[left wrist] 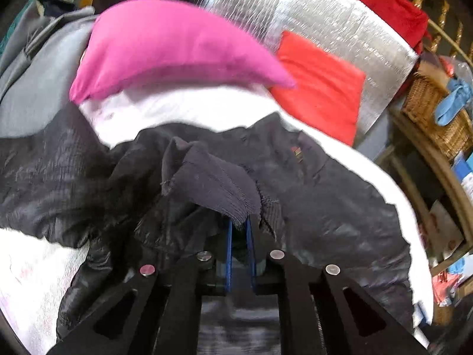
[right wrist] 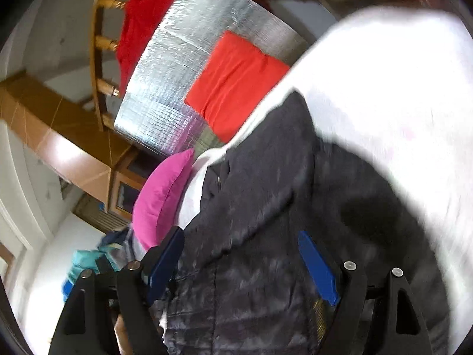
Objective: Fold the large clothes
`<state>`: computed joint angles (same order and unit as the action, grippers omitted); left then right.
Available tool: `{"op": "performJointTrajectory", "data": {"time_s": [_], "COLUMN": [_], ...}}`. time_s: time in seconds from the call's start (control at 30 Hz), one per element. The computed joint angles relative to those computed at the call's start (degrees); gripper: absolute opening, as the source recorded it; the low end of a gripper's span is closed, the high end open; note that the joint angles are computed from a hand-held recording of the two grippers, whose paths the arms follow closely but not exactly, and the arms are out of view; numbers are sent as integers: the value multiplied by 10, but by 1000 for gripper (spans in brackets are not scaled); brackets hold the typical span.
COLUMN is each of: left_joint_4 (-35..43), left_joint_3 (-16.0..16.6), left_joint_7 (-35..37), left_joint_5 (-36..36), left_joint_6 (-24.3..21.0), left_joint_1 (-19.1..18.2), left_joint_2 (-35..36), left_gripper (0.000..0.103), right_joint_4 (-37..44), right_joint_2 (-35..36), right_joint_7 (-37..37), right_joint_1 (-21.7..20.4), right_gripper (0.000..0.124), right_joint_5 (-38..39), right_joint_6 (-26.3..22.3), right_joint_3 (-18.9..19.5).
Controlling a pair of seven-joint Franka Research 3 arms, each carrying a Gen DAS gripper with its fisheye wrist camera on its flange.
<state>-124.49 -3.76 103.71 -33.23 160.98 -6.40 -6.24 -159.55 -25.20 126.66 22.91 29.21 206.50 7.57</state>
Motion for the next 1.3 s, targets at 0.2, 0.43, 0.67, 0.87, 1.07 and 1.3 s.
{"op": "performJointTrajectory", "data": {"time_s": [0.2,0.43,0.67,0.87,1.07,1.3], "left_joint_4": [-17,-35,-35,-36,-37,-36], "left_joint_3": [-1,-1,-6,-9,-10,-7], "left_joint_7": [28,105,154,138,129,149], "left_joint_5": [-43,-131,-181,-161,-150,-168], "left_joint_6": [-2,20,19,23,30,28], "left_joint_1": [8,4,10,11,10,8], "left_joint_2": [18,19,20,19,20,21], "left_gripper": [10,11,12,12,13,15], "right_joint_4": [106,280,308,222,167,160], "right_joint_2": [18,175,189,144,74,56], "right_joint_7": [-113,-294,-59,-94,-192,-86], "right_joint_1": [-101,-40,-193,-136,-104,-236], "right_gripper": [83,60,10,66,67,26], "right_joint_5": [-32,77,-273,-163,-99,-281], "right_joint_6": [-192,-353,-386,-321,-357,-409], "right_joint_3": [-29,-156,-35,-83,-82,44]}}
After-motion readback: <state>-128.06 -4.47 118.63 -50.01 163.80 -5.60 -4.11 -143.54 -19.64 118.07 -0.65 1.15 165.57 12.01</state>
